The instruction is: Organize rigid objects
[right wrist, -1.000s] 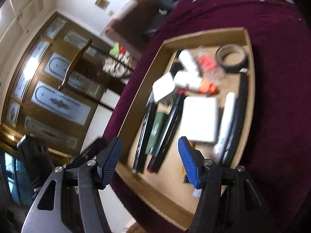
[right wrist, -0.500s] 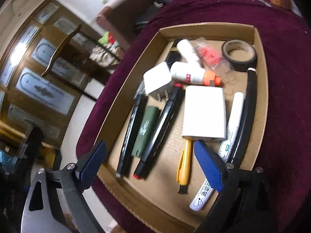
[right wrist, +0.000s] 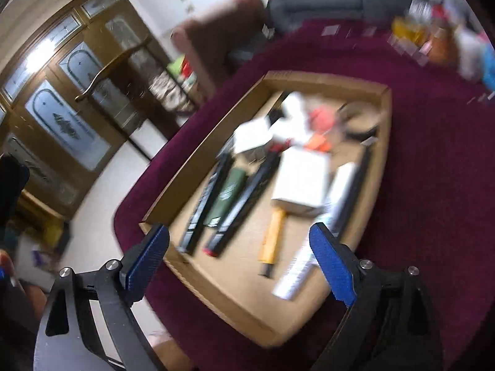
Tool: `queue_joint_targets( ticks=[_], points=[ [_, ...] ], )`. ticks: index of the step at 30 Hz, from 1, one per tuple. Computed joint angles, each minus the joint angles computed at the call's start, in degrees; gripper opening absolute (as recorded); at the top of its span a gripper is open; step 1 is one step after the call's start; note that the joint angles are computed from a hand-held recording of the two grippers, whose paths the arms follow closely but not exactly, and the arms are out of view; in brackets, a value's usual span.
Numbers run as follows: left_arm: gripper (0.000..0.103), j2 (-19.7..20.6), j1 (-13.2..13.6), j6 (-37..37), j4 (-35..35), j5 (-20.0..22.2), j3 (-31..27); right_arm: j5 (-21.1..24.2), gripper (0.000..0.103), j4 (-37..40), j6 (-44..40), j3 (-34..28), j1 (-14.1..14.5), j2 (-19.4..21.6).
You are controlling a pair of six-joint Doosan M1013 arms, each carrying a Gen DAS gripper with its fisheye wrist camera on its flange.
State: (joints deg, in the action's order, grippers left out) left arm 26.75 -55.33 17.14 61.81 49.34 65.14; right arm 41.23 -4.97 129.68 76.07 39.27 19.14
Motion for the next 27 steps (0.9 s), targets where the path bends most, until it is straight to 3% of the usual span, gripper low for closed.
queue_joint_targets(
  ticks=[3,9,14,27],
  points=[
    [0.102,0.7,-0.6,1.3,-1.7,1.7,-1.3,0.4,0.094,-12.1,7.9,2.3,2.1,-2.0],
    [0.102,1.8,-1.2,6.0,-6.5,4.6,-3.6,3.7,0.094,-23.4,15.4,5.7,4.0,-4.6],
    [0.102,2.3,-1.5,6.8,-7.6,7.2,-4.8,5.0,0.094,-26.6,18.4,7.1,4.0,-5.4],
    [0.102,3.1,-1.0,9.2,-11.1,8.5,-6.2,7.7,0.094,-29.5,16.3,6.2,5.3,-4.4]
  ],
)
